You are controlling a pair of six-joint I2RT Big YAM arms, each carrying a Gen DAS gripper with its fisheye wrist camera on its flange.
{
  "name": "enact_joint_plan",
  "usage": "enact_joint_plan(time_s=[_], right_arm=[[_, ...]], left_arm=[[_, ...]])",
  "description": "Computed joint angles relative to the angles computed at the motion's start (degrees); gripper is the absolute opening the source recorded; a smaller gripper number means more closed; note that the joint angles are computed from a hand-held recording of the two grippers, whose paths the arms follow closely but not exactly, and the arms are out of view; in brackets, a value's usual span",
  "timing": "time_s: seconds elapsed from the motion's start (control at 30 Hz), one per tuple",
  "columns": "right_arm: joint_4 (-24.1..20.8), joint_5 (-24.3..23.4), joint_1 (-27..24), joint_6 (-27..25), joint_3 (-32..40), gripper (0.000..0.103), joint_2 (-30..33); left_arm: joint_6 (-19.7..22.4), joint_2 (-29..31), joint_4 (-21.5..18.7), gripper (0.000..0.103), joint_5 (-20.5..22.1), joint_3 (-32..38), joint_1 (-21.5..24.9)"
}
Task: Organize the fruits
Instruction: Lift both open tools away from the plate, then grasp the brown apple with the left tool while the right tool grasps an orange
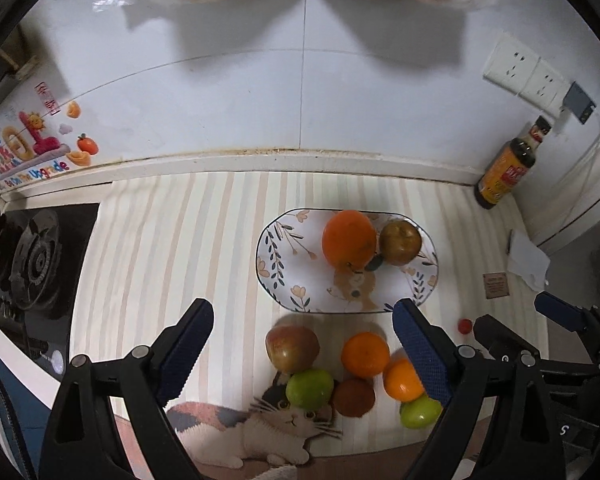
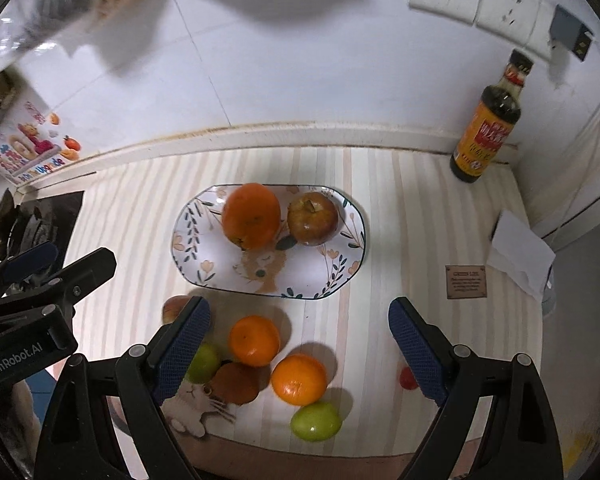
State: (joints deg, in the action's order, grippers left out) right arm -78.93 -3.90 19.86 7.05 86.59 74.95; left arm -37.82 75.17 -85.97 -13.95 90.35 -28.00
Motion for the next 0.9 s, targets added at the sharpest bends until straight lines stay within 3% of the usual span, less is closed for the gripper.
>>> enact_joint_plan(time_s=[0.5,0.57,0.87,0.9], right_arm=[[-1.7,-0.9,-1.2,3.0,-3.1,0.093,-9.8],[-2.3,-1.3,-1.7,3.2,-4.8,0.093,-10.1],[0.0,-9.6,-5.4,4.5,-17.2,0.092,-8.1],[0.5,-10.2,-5.5,4.6,-18.2,0.085,-7.6]], left_arm=[[-4.8,-7.0,-0.9,0.092,-2.4,-2.8,-3.3],[-4.9,-7.3,-1.1,0.103,-1.7,-4.1,-2.6],[-3.3,-6.9,-0.8,0.103,4.5,-14.7,1.1],[-2.5,-6.4,-0.6,0.103,5.7,-15.9,1.5]])
